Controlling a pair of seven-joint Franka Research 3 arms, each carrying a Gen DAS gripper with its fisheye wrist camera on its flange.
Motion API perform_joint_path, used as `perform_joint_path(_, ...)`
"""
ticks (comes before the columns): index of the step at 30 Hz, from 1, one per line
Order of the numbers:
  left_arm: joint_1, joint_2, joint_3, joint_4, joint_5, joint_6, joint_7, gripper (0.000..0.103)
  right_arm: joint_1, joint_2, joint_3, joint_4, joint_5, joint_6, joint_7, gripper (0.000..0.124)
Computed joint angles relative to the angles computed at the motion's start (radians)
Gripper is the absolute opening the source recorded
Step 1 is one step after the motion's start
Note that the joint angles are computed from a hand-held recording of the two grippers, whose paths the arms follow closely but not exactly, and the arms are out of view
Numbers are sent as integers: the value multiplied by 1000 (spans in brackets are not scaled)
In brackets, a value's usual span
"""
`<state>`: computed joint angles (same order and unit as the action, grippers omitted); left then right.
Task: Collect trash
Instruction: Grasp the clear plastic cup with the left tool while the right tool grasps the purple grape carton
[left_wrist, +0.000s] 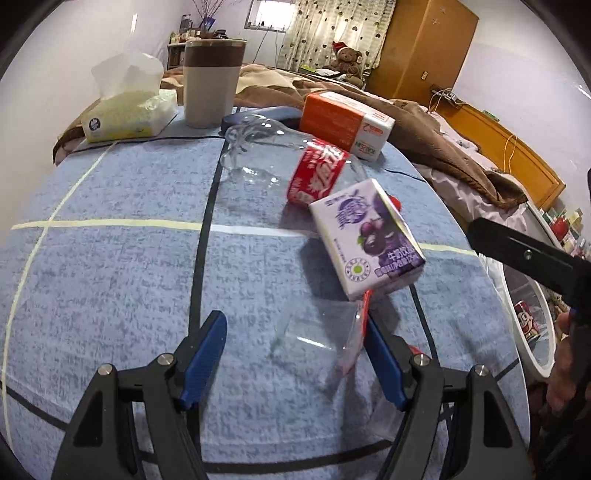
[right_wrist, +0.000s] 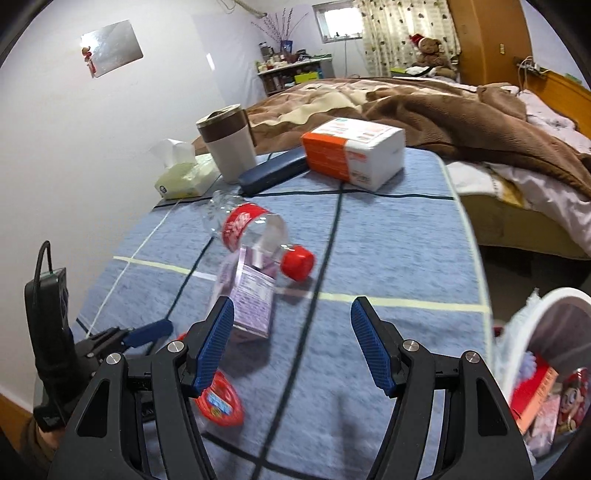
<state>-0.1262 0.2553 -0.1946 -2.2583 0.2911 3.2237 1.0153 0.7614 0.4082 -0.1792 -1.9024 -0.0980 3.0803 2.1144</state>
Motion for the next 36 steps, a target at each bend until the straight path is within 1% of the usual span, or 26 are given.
perform_joint_path(1,-10,3,15,3,3,7,-3,76,-28,8,33,13,17,-5,-18,67)
perform_joint_path(3,-70,7,83,10,19,14,-16,76,-62,27,75,42,48,-20,-42,67)
perform_joint_path(4,-70,11,84,18,22,3,-16,76,-75,32,91,51,60,-23,-54,67)
perform_joint_path(5,-40,18,55,26,20,-3,-6,76,-76,41,93,65,69,-35,-56,67)
perform_joint_path(6,-34,25,52,34,21,-5,-3,76,-65,45,79,72,68,-39,-46,67)
perform_joint_path(8,-42,33,64,50,29,-13,-2,76,-71,54,84,85,81,-42,-42,67)
perform_joint_path(10,-43,45,65,72,41,-26,10,76,-100,62,114,94,109,-41,-55,67)
perform_joint_path(11,-45,51,63,82,16,-41,42,76,-117,68,132,103,128,-47,-62,67)
perform_joint_path(13,-82,54,116,89,90,-31,-37,75,-135,82,152,120,155,-58,-70,67)
perform_joint_path(14,-69,55,103,86,56,-25,-10,74,-143,92,165,134,166,-65,-80,67)
perform_joint_path(15,-47,56,84,84,51,-21,-6,68,-140,98,165,144,168,-73,-84,67)
perform_joint_path(17,-49,53,96,79,53,-17,-10,61,-137,113,168,165,171,-86,-95,67)
perform_joint_path(18,-51,50,102,77,53,-17,-13,57,-130,120,165,177,170,-94,-95,67)
perform_joint_path(20,-65,47,126,73,57,-18,-24,55,-128,133,166,197,170,-102,-102,67)
perform_joint_path(23,-59,38,135,60,57,-14,-34,52,-114,156,157,236,160,-135,-101,67)
perform_joint_path(25,-100,25,189,45,69,-13,-62,51,-90,173,133,263,140,-156,-80,67)
perform_joint_path(26,-141,19,238,37,80,-10,-89,51,-80,179,122,273,128,-167,-69,67)
perform_joint_path(27,-154,16,257,31,88,-8,-104,51,-69,183,110,282,114,-182,-54,67)
perform_joint_path(28,-133,12,241,23,87,-3,-105,51,-60,189,100,291,99,-193,-42,67)
perform_joint_path(29,-138,7,252,15,90,4,-115,51,-49,194,90,300,80,-202,-31,67)
perform_joint_path(30,-176,3,295,9,100,6,-134,51,-29,199,68,309,54,-220,-8,67)
perform_joint_path(32,-288,-4,420,1,142,-1,-190,51,-6,208,43,327,7,-249,28,67)
perform_joint_path(33,-302,-7,441,-1,166,-2,-220,51,3,213,33,338,-16,-268,49,67)
perform_joint_path(34,-286,-10,428,-7,159,3,-217,51,5,216,30,345,-35,-282,64,67)
perform_joint_path(35,-253,-13,397,-11,160,1,-218,51,10,219,25,351,-58,-291,79,67)
perform_joint_path(36,-253,-15,402,-14,168,1,-229,51,18,225,17,360,-83,-304,95,67)
